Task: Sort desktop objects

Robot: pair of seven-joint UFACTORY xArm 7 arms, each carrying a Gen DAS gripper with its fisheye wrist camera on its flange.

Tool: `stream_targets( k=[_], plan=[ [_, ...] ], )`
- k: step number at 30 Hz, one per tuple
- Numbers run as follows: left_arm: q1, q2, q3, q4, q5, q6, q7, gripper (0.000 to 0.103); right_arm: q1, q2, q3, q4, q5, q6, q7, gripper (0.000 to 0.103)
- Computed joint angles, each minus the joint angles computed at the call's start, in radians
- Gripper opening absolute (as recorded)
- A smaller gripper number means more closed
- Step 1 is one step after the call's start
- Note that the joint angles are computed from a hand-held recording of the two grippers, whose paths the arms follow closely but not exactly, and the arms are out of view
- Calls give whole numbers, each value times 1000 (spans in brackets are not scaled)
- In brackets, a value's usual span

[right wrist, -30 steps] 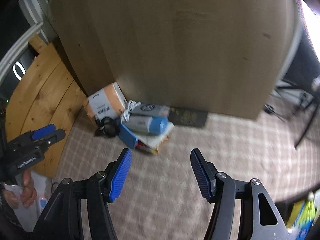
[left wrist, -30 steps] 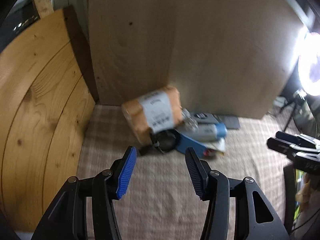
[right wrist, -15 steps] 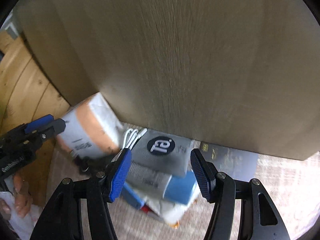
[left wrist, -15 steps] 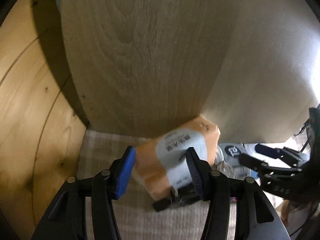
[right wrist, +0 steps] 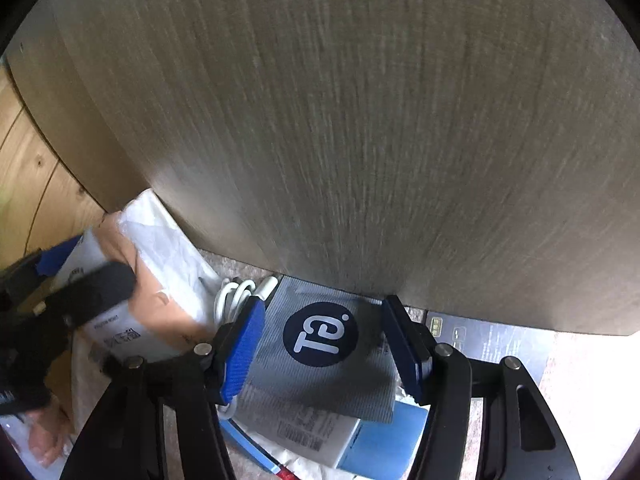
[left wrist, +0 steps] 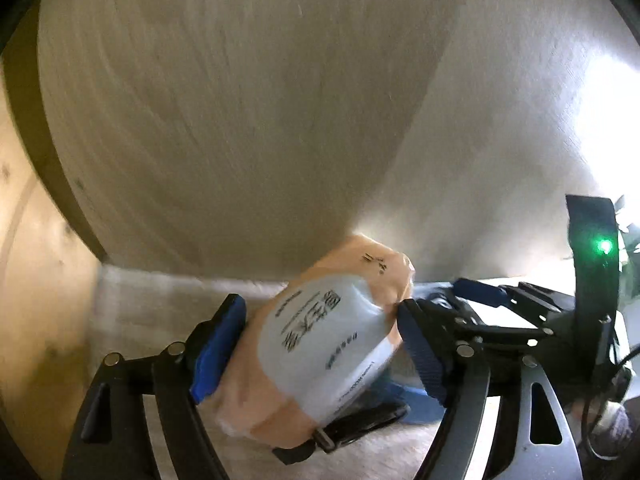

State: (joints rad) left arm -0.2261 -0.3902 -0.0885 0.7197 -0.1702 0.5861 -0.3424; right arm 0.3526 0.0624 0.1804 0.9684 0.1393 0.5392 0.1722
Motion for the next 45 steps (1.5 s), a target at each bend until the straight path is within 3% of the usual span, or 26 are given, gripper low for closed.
stream_targets(
  k=[4,6,9,17,22,27,30,33,36,40,45],
  plan=[
    [-43,-1,-24,-13,-14,9,14,80,-7,-42,0,-41,45,29,-87,51],
    [-90,2,-20,-24,-72,8,35,79,-9,-79,-4,-76,59,49,-124,48],
    [-158,13,-31,-42,-166,10,39,69,-7,-153,-14,-146,89,86,-183,47],
    [-304,-13,-163,-85,-199,-60,-121,69,-8,-446,-84,-408,148,159,-296,43],
    [-399,20,-228,-47,-185,-57,-232,69,-19,-647,-123,-522,143,287,-309,43],
    [-410,-24,-271,2,-86,61,-386,69,-41,-784,-214,-539,200,514,-370,43],
    [-366,-208,-238,-75,-17,172,-441,69,-102,-892,-222,-559,211,540,-349,43],
    [-368,-401,-207,-137,-7,293,-453,69,-137,-1007,-271,-568,228,612,-366,43],
    [-350,-531,-227,-140,17,426,-478,70,-143,-1080,-291,-582,252,695,-392,43],
    [-332,-586,-244,-142,-8,464,-498,70,-118,-1095,-283,-622,314,746,-408,42],
    [-353,-606,-285,-120,-38,480,-509,70,-63,-989,-225,-632,379,675,-453,29]
  ],
)
